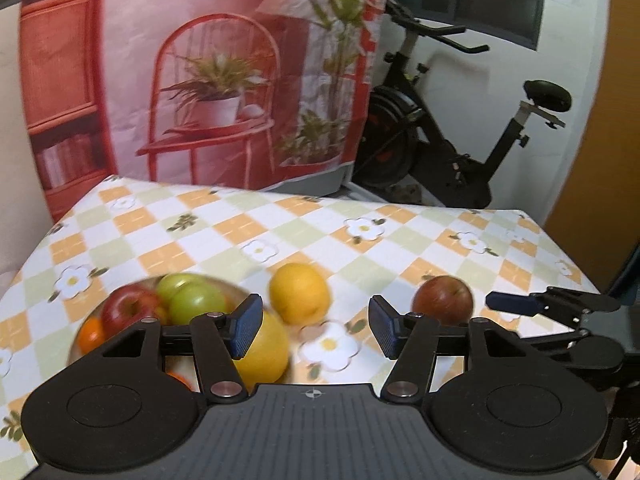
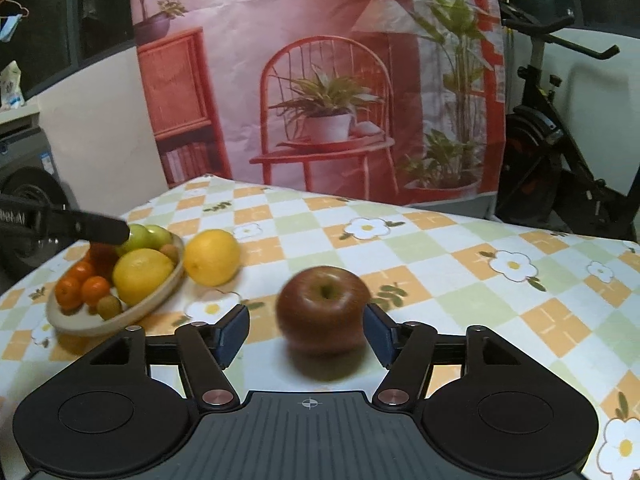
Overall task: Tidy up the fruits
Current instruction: 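Move both tools toward the loose red apple on the cloth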
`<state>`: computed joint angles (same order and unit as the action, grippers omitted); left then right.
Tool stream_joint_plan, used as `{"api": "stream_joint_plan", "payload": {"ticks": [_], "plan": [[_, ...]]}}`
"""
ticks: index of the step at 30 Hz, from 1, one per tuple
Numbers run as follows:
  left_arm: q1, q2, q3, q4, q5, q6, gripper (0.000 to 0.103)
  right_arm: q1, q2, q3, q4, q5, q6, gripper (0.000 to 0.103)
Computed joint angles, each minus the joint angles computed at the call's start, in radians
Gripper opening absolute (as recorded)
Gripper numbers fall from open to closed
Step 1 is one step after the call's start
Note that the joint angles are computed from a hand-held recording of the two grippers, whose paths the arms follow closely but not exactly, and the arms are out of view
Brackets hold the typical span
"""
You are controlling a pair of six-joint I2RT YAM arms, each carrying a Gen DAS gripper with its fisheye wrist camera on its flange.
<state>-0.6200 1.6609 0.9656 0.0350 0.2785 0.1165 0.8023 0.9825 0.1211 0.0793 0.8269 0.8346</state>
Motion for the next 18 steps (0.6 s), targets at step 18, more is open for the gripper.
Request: {"api": "stream_joint_plan", "payload": {"ticks": [18], "plan": [[-0.082,0.150,0.159,-0.042,-0.010,-0.059,0.079,-0.134,0.078,-0.075,0.216,-0.122,-0.139,0.089]]}}
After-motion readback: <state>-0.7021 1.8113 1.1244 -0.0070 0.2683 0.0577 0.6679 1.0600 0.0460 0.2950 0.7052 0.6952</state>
